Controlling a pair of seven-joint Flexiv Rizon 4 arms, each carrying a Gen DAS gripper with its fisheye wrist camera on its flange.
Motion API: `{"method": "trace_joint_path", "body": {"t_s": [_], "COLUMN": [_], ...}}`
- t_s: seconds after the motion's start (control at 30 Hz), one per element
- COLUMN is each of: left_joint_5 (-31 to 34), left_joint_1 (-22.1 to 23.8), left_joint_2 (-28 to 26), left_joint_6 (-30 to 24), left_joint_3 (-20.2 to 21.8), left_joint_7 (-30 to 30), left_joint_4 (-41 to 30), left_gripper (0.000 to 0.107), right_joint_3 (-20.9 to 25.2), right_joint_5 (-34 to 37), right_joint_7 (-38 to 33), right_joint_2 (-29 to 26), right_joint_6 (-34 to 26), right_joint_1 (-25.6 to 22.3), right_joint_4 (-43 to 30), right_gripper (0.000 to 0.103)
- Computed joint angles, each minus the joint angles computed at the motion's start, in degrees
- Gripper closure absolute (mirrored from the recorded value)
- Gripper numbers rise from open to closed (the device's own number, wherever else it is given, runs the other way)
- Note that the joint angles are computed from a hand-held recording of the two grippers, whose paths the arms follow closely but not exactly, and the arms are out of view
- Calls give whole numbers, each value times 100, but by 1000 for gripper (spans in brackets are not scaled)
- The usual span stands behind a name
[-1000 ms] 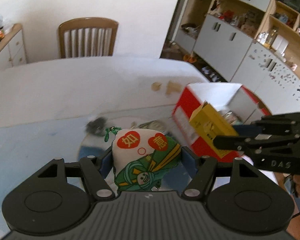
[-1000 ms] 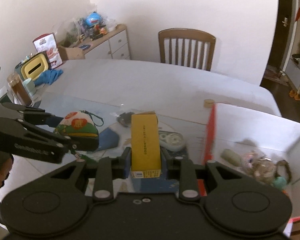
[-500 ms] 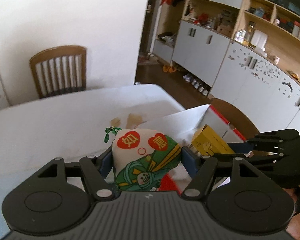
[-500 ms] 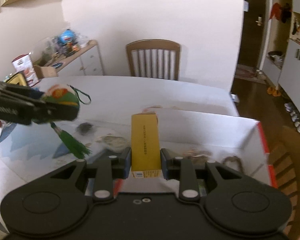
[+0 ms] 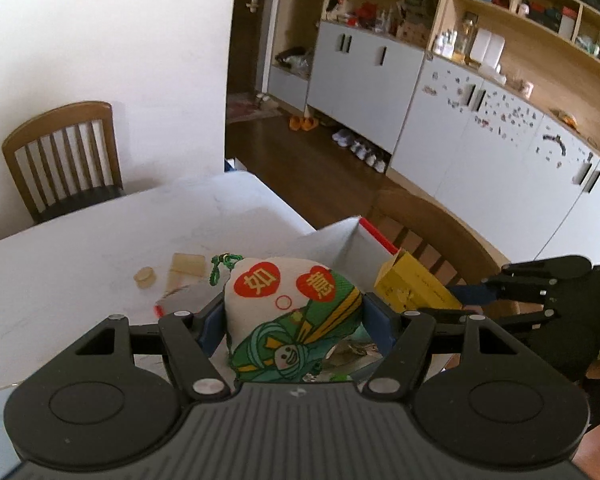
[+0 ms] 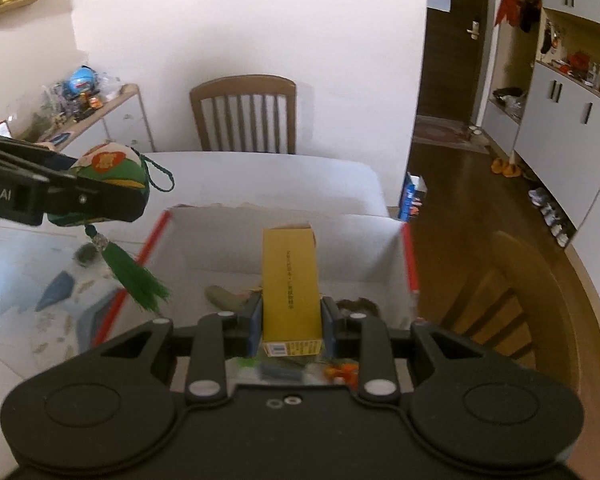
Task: Organize objects
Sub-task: 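Carry pouch and yellow box into the red box and open both tools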
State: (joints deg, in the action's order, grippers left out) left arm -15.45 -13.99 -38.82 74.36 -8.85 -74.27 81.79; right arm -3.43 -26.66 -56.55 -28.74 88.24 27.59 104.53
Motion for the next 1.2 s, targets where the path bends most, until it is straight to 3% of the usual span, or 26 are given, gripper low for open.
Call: {"method": "trace_joint_path", "body": {"t_s": [0.3, 0.6, 1.1, 1.2], "left_joint_5": [534, 1085, 1348, 1354], "left_joint_1": [-499, -674, -644, -621], "left_joint_2": [-669, -1297, -1833, -1843], "left_joint_6": [-946, -1699, -2535, -2532], "left_joint_3": [573, 905, 886, 862], "left_joint_7": [-621, -1061, -1204, -1227], "left_joint_4": [-918, -1772, -2609, -2607], "left_gripper": [36, 36, 36, 36], "right_joint_3": [406, 782, 1006, 934], "right_joint_5": [207, 493, 809, 817], "right_joint_7": [-481, -1080, -1889, -1990], "right_joint_2": [-369, -852, -1484, -1504], "right_joint_6": [-272, -660, -1444, -1381], "right_joint_1": [-460, -683, -741, -681], "right_joint_4": [-380, -938, -1740, -1711], "right_gripper": [75, 75, 75, 75]}}
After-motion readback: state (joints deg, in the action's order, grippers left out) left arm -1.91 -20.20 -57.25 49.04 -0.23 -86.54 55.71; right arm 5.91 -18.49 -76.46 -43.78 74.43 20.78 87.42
